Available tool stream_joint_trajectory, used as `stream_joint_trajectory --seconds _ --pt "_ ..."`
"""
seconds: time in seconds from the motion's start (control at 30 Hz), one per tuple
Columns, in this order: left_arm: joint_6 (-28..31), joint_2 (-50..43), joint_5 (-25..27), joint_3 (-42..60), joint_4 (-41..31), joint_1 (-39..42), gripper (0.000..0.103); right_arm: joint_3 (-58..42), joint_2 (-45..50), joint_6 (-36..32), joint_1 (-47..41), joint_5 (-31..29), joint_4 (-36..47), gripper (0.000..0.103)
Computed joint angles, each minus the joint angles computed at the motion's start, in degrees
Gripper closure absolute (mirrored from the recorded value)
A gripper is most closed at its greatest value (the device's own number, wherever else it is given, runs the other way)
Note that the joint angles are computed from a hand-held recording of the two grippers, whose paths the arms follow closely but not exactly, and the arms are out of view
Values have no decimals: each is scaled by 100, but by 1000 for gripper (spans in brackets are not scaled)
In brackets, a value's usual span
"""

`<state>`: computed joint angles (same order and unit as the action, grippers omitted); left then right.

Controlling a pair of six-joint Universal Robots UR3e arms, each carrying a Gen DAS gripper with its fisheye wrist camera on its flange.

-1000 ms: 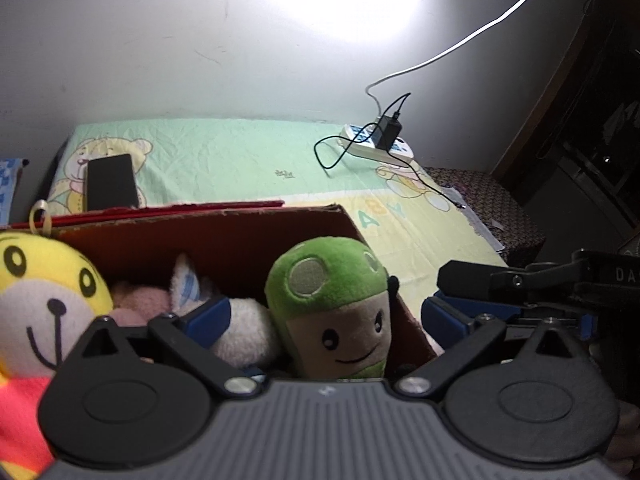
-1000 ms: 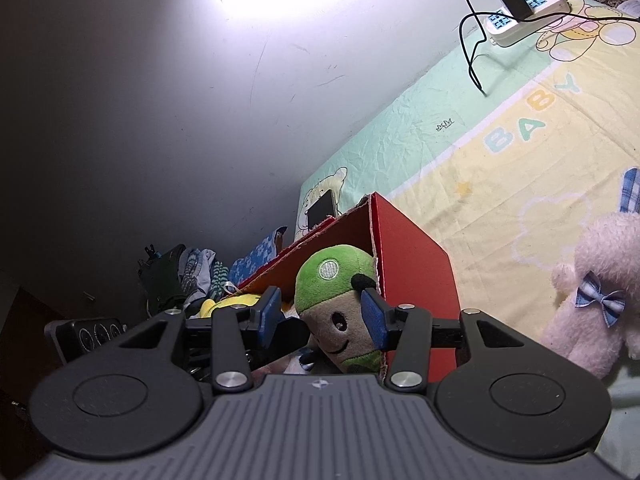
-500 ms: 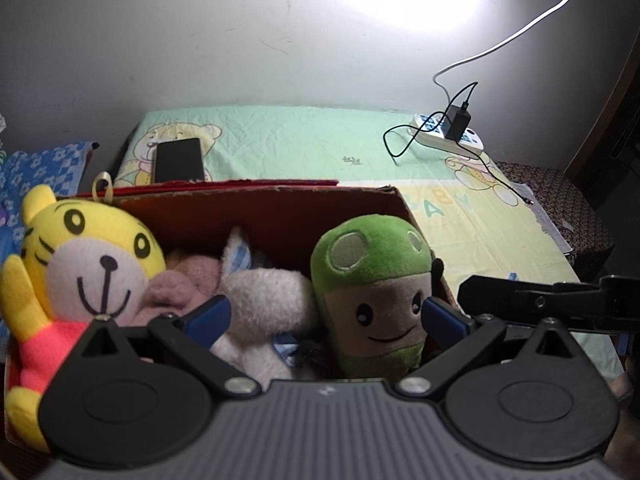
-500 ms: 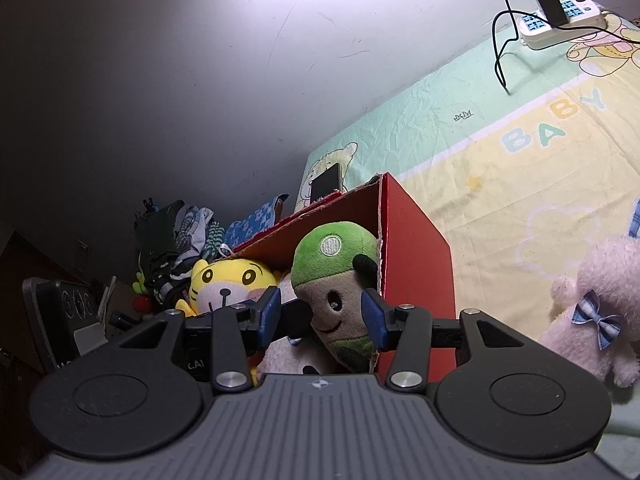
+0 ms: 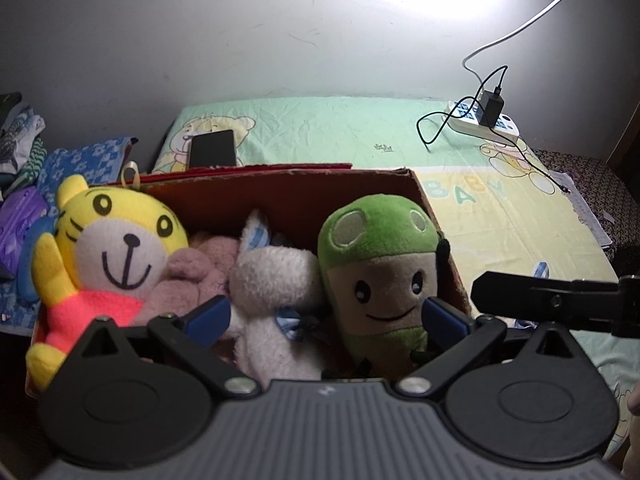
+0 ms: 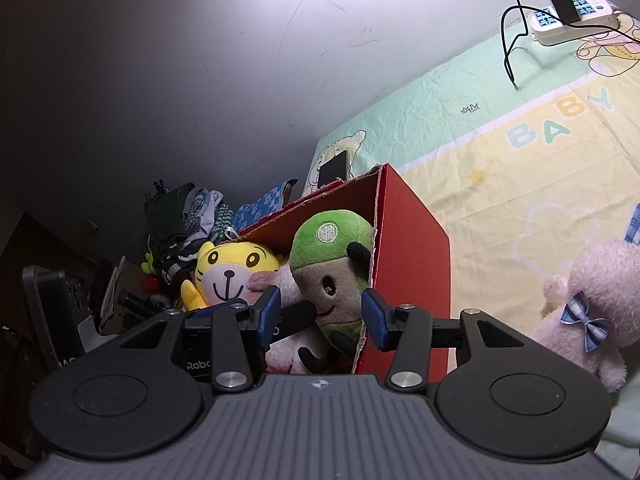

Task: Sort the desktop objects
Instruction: 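Open the right tool and withdraw it from the green plush, then move the right tool to the white bunny with plaid ears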

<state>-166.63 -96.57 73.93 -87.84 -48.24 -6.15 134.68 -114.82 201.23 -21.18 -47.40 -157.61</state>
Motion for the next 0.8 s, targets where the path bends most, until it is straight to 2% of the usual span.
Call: stream_joint_trajectory --seconds 0.23,0.57,0.8 --pt "-207 33 414 -39 69 -192 2 6 -195 -361 -182 172 388 54" --pt "-359 140 778 -141 -17 -278 2 -64 -146 -597 60 -114 418 54" --pt "-428 223 948 -118 -34 -452 2 159 -546 -909 -203 122 624 54"
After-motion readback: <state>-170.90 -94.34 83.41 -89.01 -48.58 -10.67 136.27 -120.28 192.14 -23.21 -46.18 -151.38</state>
